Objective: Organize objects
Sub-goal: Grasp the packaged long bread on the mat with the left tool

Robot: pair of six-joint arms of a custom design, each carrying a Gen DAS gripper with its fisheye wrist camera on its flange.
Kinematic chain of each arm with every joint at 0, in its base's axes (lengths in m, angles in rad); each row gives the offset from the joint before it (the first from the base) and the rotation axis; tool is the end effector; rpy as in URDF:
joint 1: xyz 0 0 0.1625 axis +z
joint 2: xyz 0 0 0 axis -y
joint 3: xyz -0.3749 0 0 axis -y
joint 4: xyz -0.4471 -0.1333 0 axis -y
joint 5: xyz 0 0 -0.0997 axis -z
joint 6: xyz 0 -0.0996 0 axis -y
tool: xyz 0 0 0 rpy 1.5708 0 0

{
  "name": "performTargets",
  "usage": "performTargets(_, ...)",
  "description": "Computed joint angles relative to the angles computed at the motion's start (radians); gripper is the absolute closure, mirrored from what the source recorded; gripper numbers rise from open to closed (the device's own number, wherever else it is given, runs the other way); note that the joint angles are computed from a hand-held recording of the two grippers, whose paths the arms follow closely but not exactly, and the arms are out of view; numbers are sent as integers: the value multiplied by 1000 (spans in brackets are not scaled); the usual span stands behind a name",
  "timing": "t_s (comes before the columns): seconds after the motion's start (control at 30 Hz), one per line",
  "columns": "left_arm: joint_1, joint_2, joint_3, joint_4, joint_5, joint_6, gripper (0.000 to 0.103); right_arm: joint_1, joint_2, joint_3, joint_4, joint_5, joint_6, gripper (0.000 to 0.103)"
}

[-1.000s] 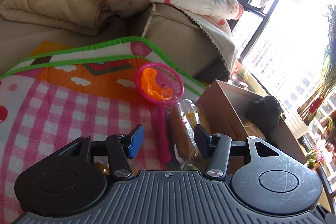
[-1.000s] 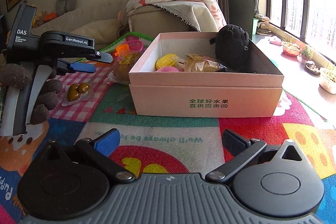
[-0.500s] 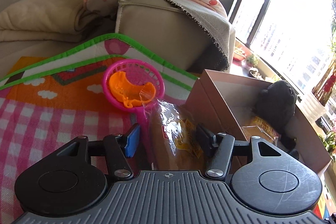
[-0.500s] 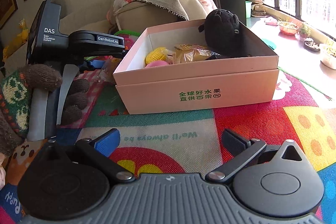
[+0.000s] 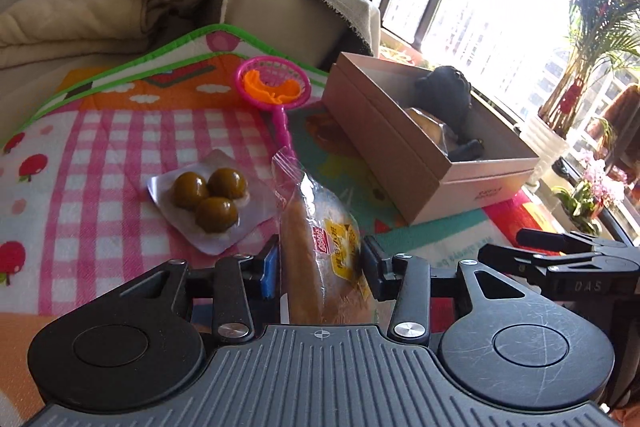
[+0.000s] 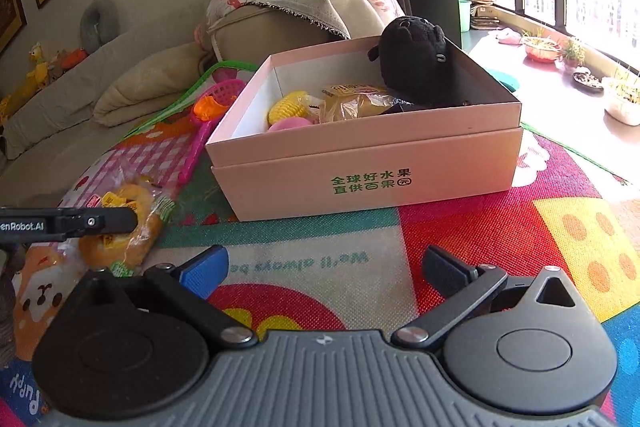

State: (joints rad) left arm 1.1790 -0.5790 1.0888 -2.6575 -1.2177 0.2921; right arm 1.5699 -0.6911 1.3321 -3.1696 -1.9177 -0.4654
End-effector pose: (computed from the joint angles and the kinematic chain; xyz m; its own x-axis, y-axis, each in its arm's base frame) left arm -0.1652 -0.8391 0.1255 -0.8073 0.3992 -0.4346 0.5770 0.6889 -0.4389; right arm 0.0987 -0.7813 0.1618 -0.8404 -0.0089 0.5419 -0.4215 0.6393 -0.6432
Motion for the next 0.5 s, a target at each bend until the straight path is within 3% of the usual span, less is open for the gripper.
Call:
performTargets(0.1,13,-46,79,-66,-21,-23,56,2,5,-7,7,-12,1,0)
performTargets(0.23,27,-37,100,-133,-65,-60,56,13,21,-29,19,-55,-21,0)
performTargets(0.4,33,-43,137,-211,-78,2,58,60,79,-91,-24,-167,-166,0)
performTargets(0.5,45,-74,180,-276,-64,46,58,97,95,-146,-25,-150,-232,0)
